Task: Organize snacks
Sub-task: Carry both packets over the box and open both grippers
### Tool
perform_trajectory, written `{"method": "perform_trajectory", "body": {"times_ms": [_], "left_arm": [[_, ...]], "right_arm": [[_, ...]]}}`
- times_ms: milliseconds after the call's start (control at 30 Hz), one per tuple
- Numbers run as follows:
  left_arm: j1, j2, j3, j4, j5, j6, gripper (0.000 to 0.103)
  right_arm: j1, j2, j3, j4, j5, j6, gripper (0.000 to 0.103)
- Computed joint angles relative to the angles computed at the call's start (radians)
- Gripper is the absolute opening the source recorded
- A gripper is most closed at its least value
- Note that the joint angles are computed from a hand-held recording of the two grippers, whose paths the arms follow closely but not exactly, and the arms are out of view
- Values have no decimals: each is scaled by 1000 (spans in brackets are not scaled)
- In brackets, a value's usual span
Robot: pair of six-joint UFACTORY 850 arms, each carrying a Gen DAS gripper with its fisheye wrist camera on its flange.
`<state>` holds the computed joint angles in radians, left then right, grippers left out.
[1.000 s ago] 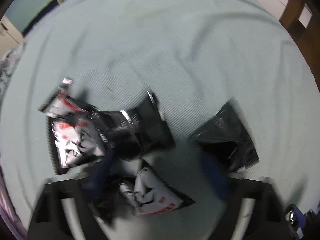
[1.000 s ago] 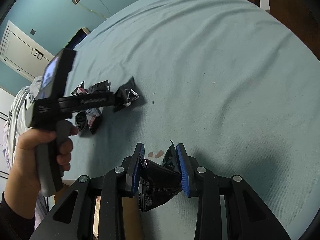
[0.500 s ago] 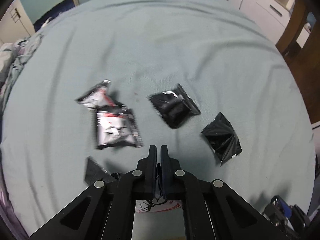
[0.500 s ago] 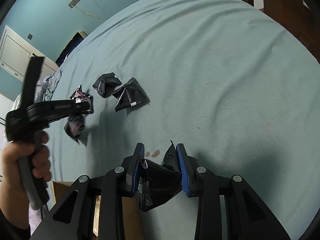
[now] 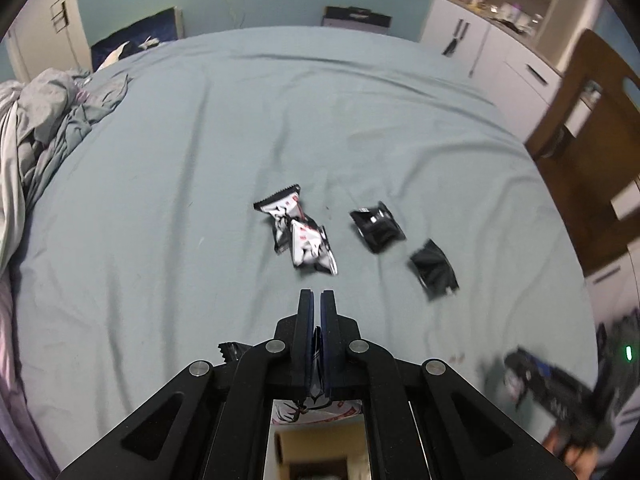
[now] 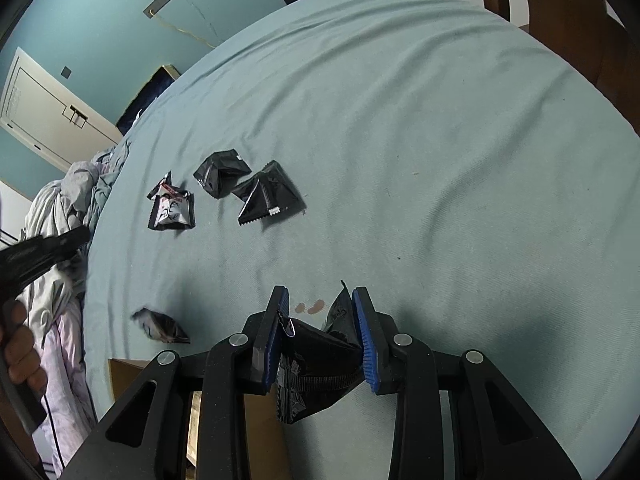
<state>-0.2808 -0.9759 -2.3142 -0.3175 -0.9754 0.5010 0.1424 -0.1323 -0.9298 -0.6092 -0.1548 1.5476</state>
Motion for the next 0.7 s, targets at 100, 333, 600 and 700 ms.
{"method": "perform_trajectory", "body": {"times_ms": [100, 333, 600, 700], "left_arm": [[5, 81, 135, -9, 29, 77, 3], [38, 135, 240, -67, -8, 118, 3], [69, 330, 560, -164, 16, 332, 51], [82, 395, 678, -222, 100, 449, 85]], "right_arm": [[0, 5, 0, 67, 10, -66, 31], [41, 28, 1, -189, -27, 160, 31], [75, 46, 18, -467, 14, 358, 31], [90, 40, 8, -446, 10, 309, 31]]}}
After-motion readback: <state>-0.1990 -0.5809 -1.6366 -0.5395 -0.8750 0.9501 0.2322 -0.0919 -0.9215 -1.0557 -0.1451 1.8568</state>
